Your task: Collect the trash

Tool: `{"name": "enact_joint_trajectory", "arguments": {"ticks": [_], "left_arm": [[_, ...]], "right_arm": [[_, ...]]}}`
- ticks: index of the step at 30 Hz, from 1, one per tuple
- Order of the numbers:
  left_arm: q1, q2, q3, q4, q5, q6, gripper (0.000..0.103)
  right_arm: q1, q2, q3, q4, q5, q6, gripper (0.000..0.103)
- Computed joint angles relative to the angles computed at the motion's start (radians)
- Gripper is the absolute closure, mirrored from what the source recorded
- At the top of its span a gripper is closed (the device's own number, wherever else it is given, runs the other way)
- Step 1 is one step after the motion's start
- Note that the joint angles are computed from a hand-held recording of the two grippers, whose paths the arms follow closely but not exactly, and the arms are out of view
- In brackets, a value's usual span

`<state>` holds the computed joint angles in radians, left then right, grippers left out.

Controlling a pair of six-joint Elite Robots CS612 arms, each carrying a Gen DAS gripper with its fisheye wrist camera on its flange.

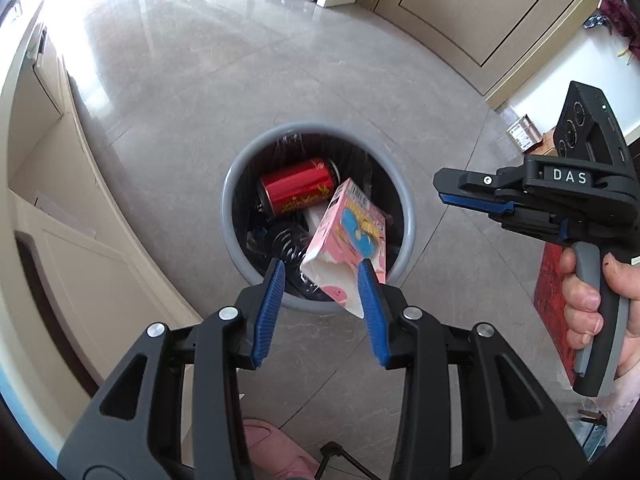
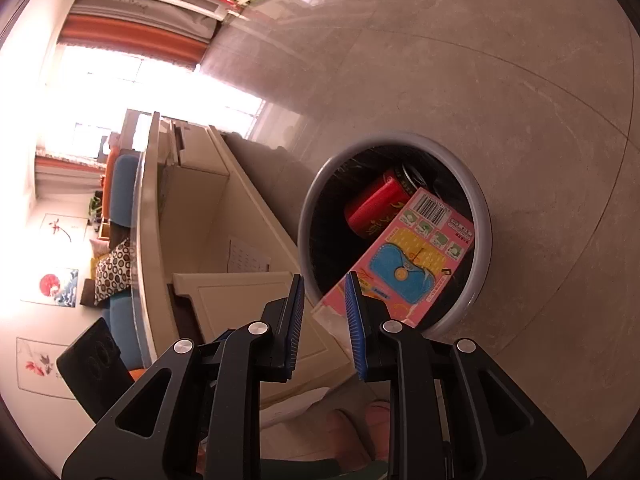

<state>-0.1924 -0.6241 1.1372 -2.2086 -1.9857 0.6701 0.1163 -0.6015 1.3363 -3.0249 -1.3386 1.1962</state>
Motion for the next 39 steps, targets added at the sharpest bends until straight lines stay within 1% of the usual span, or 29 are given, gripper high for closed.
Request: {"name": "enact_joint_trajectory", "arguments": {"ticks": [1,2,8,9,10,11,13,14,15,16,17,19,20,21,22,23,24,25,27,31,32,33,35,38,39], "left_arm": [[0.001,-0.003,0.004,-0.012,-0.005,0.0,0.06],[0.003,-0.009,0.01,-0.024,-0.011,0.002,0.059],[0.008,-0.021,0.015,-0.031,-0.029,0.004,0.059],[0.009,-0.024,0.016,-0.03,-0.033,0.0,0.057],[0.011,-0.027,0.018,-0.039,-0.037,-0.006,0.053],[0.012,-0.03,0.021,-0.047,-0.045,-0.008,0.051],[0.018,-0.038,0.024,-0.05,-0.067,-0.007,0.051],[0.021,-0.041,0.026,-0.059,-0.081,-0.003,0.051],[0.023,-0.049,0.036,-0.085,-0.087,-0.007,0.05],[0.026,-0.056,0.041,-0.101,-0.095,-0.009,0.047],[0.031,-0.063,0.045,-0.116,-0.11,-0.014,0.041],[0.038,-0.074,0.051,-0.142,-0.131,-0.025,0.036],[0.042,-0.079,0.05,-0.139,-0.143,-0.022,0.036],[0.046,-0.082,0.042,-0.118,-0.155,-0.016,0.036],[0.05,-0.085,0.039,-0.108,-0.166,-0.013,0.036],[0.054,-0.09,0.041,-0.121,-0.174,-0.02,0.036],[0.058,-0.095,0.047,-0.143,-0.179,-0.028,0.034],[0.061,-0.1,0.051,-0.156,-0.181,-0.036,0.029],[0.07,-0.105,0.05,-0.16,-0.198,-0.048,0.028],[0.088,-0.114,0.055,-0.199,-0.202,-0.055,0.026],[0.094,-0.116,0.053,-0.208,-0.201,-0.058,0.024],[0.1,-0.115,0.051,-0.216,-0.2,-0.061,0.023],[0.115,-0.112,0.042,-0.238,-0.201,-0.081,0.016],[0.14,-0.1,0.016,-0.252,-0.202,-0.112,0.015],[0.147,-0.096,0.007,-0.256,-0.201,-0.122,0.015]], "right_arm": [[0.001,-0.005,0.002,-0.002,-0.003,-0.002,0.08],[0.002,-0.008,0.004,-0.003,-0.008,-0.004,0.08],[0.006,-0.032,0.024,-0.016,-0.025,-0.017,0.078],[0.006,-0.036,0.029,-0.02,-0.028,-0.018,0.076],[0.007,-0.043,0.035,-0.022,-0.033,-0.021,0.074],[0.008,-0.05,0.041,-0.028,-0.04,-0.026,0.068],[0.012,-0.065,0.055,-0.049,-0.066,-0.038,0.065],[0.015,-0.073,0.061,-0.059,-0.084,-0.045,0.062],[0.017,-0.081,0.065,-0.062,-0.095,-0.055,0.06],[0.019,-0.087,0.067,-0.062,-0.1,-0.063,0.06],[0.02,-0.092,0.065,-0.061,-0.1,-0.07,0.058],[0.025,-0.098,0.057,-0.062,-0.107,-0.085,0.054],[0.029,-0.101,0.052,-0.061,-0.114,-0.092,0.052],[0.033,-0.102,0.046,-0.062,-0.119,-0.098,0.052],[0.036,-0.102,0.038,-0.066,-0.121,-0.103,0.052],[0.039,-0.102,0.032,-0.069,-0.12,-0.104,0.051],[0.041,-0.101,0.025,-0.069,-0.121,-0.107,0.048],[0.045,-0.101,0.016,-0.063,-0.127,-0.111,0.048],[0.05,-0.099,0.002,-0.062,-0.122,-0.117,0.048],[0.064,-0.094,-0.043,-0.03,-0.116,-0.151,0.048],[0.067,-0.091,-0.056,-0.026,-0.114,-0.161,0.047],[0.071,-0.087,-0.073,-0.019,-0.111,-0.17,0.047],[0.078,-0.076,-0.108,0.0,-0.1,-0.189,0.047],[0.092,-0.053,-0.172,0.037,-0.09,-0.219,0.042],[0.098,-0.041,-0.201,0.048,-0.084,-0.23,0.042]]}}
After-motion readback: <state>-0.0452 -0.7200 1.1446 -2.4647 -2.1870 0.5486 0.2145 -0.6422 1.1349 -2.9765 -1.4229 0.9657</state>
